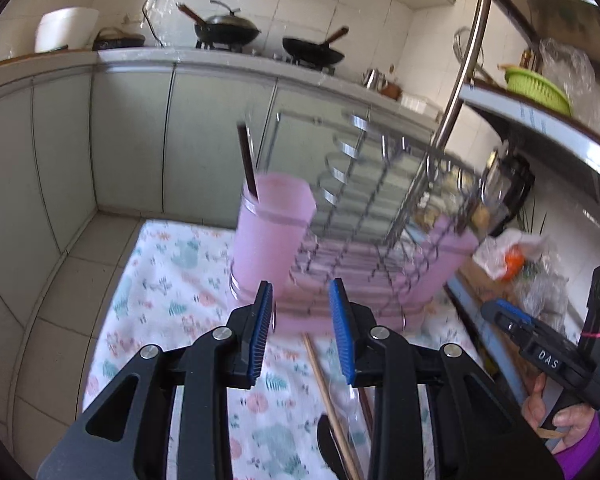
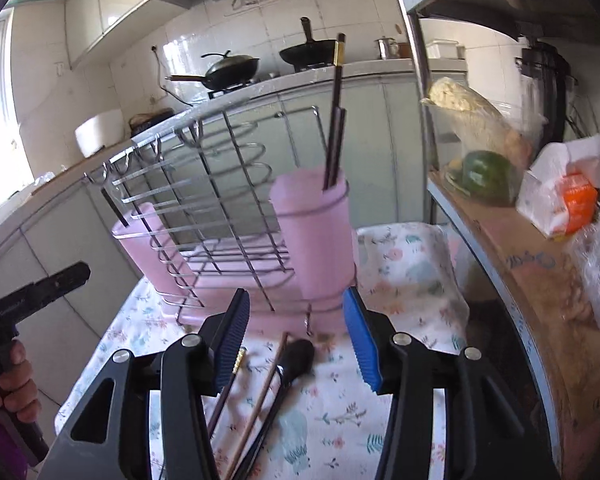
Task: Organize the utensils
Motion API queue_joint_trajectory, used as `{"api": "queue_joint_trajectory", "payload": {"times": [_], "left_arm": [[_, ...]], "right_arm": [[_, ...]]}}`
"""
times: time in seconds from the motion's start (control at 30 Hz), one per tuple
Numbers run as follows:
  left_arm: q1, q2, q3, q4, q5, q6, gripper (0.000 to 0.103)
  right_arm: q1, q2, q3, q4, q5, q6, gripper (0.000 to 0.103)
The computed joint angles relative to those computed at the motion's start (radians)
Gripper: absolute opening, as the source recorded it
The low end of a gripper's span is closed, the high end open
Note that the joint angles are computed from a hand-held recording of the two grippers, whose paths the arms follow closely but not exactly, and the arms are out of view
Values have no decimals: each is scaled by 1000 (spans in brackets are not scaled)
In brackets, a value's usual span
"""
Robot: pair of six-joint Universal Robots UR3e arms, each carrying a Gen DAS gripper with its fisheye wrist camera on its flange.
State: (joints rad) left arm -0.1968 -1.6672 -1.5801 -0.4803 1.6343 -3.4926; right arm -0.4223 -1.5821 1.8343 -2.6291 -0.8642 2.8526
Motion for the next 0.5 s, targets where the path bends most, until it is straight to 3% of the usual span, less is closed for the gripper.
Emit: {"api": "queue_joint_trajectory", "payload": {"times": [0.2, 0.4, 0.5], "left_arm": [[-10, -27, 16, -119, -25, -16, 30], [15, -59, 37, -208, -121, -15, 30], [29, -92, 64, -253, -156, -29, 29]], "right_arm": [[12, 6, -5, 120, -13, -30, 48], [45, 56, -68, 272, -67, -77, 43], [54, 78, -71, 279, -82, -73, 42]]}}
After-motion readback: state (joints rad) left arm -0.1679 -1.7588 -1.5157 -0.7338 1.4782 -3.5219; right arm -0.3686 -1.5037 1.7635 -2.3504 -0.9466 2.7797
